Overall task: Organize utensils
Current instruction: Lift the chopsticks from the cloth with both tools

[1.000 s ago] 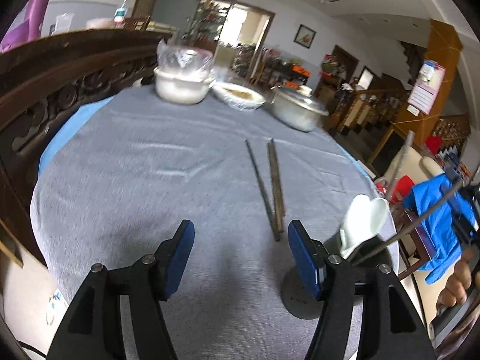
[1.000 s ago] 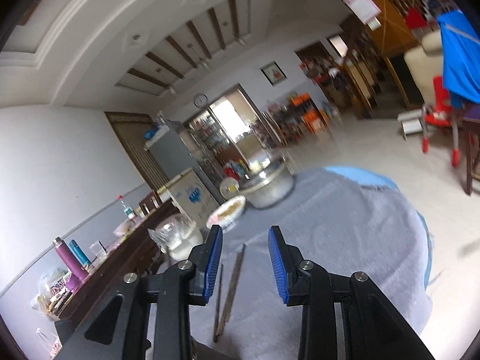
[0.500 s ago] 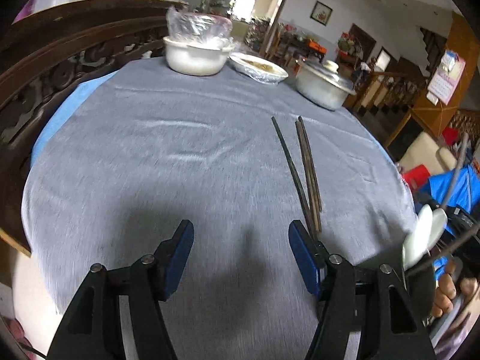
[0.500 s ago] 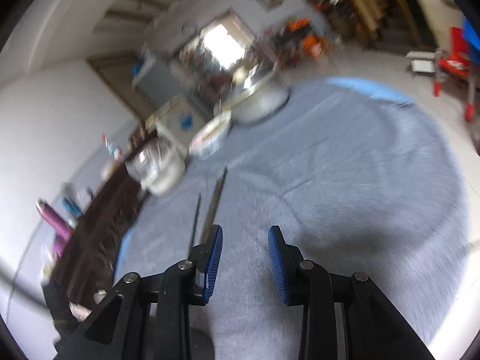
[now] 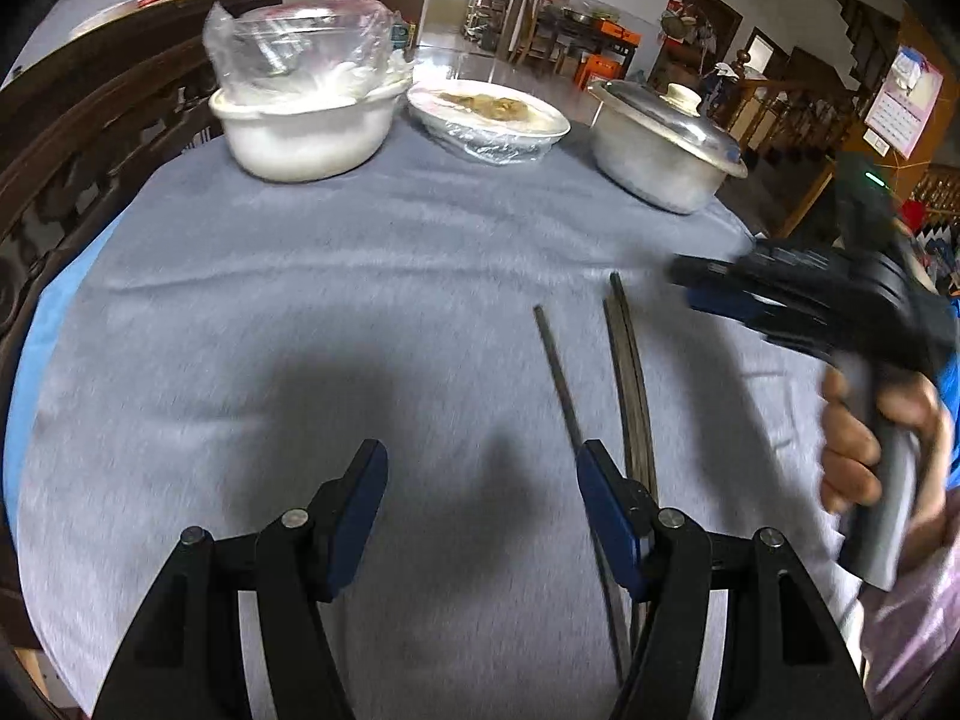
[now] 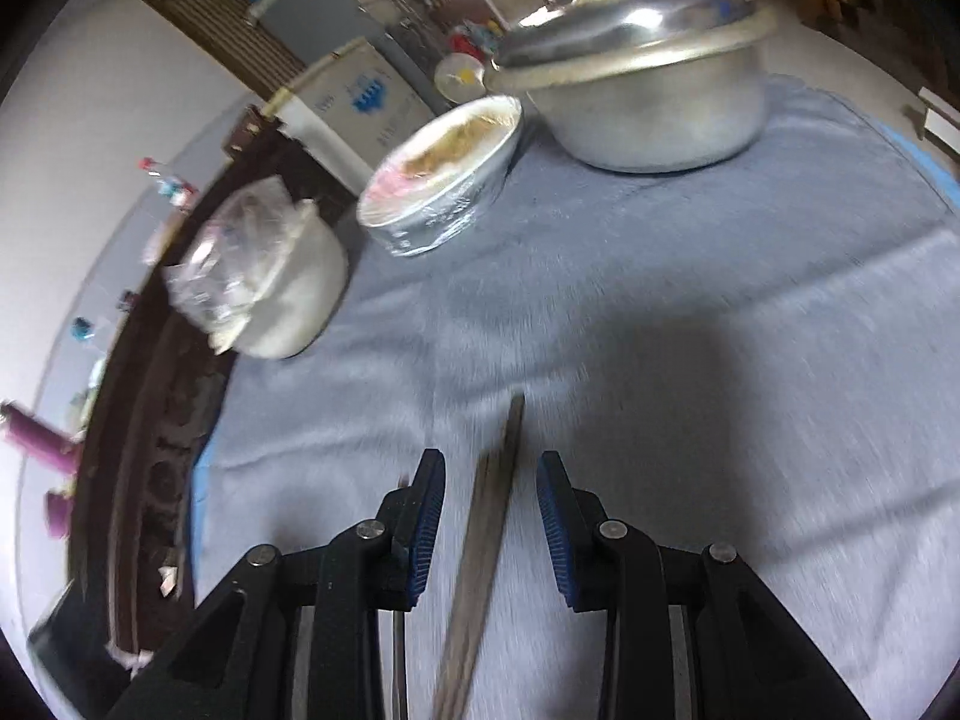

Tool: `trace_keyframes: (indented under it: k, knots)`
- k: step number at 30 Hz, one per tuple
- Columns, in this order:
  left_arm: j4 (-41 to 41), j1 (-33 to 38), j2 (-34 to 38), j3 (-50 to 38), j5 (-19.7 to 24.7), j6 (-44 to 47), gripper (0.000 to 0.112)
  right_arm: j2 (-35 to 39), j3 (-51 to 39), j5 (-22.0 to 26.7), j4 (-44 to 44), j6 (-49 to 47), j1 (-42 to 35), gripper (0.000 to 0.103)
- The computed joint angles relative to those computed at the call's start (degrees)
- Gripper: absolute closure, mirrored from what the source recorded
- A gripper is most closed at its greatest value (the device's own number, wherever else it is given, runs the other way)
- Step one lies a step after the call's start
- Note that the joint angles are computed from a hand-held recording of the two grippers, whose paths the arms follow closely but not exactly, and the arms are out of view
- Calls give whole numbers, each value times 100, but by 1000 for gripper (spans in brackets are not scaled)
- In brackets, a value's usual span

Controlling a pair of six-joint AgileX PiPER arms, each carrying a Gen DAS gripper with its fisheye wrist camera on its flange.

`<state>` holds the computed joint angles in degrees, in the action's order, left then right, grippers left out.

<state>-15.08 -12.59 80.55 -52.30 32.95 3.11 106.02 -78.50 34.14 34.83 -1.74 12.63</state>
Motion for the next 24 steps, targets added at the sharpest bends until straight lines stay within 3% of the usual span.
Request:
trace_keyframes:
  k: [5,7,12,14,15,20,22,24]
  knots:
    - [-375,140,351,-324,36,601,48,1012,-1605,893,-1929,1795,429,82]
    - [-575,197,478,-436,84,868,55,1352,-2126,1419,-2542,2304,574,88]
    - [-798,60,967,-901,194,1054,56,1365,-2113,1356,-3179,2567,793,97]
    - [-839,-17,1335,-1280,418,1000,56,1303,-1952,1148,-3405,2639,871,97]
    - [-813,-52,1485,-1449,511,930,56,1140,-1614,824,-3392,2635,823,97]
    - [-271,-362,2236,-2330,711,87,57,222,-150,-358,-2449,1818,299,97]
    - [-37,-445,2520,-2652,938,-262,80,-209,451,-636,-1891,1211,57,97]
    - [220,-572,2624,-2774,886,-501,87,-688,1088,-867,-1034,313,-219,97]
